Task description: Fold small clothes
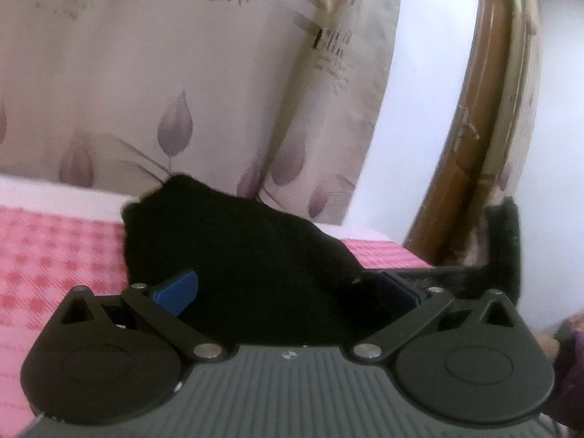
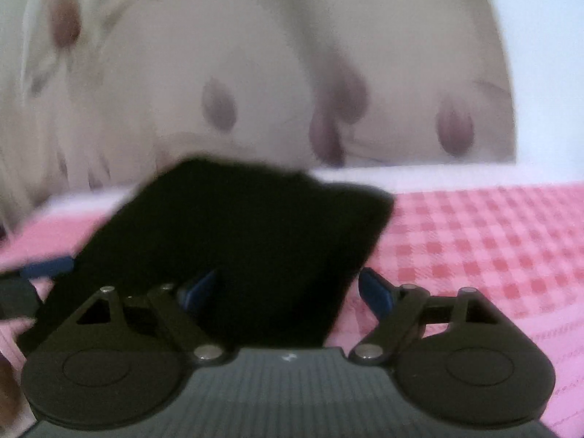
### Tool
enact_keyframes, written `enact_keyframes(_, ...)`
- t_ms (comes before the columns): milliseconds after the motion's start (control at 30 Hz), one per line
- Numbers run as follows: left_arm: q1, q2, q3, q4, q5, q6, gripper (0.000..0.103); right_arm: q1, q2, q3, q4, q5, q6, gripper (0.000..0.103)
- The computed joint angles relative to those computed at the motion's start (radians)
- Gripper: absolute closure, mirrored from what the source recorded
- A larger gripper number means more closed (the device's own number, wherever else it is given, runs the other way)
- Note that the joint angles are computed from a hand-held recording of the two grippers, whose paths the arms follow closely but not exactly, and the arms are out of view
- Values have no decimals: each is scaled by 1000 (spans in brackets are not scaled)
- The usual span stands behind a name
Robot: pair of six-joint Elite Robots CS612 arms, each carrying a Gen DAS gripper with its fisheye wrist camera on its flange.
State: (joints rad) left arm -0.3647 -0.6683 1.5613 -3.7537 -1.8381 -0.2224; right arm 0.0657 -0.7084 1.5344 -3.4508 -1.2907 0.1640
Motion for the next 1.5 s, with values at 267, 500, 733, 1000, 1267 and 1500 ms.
enact_keyframes(267, -26, -41, 20, 108, 238, 24, 0, -18, -27, 72, -83, 89, 86, 6)
enact_keyframes(500, -34, -61, 3, 260, 336, 53, 0, -5, -25, 24, 118, 93, -4, 0)
enact_keyframes(733, -26, -52, -45, 400, 309, 77, 0, -16, -21, 19, 133, 161, -8, 0)
enact_keyframes(1000, -23, -46, -67, 437, 299, 85, 0, -17, -19, 10, 153, 191, -43, 0)
enact_keyframes(1267, -17, -45, -74, 457, 276, 94, 0, -19, -22, 10, 160, 191, -42, 0)
enact_keyframes(1500, 20, -39, -101, 519, 143, 90, 0, -27, -29, 7, 199, 209, -41, 0)
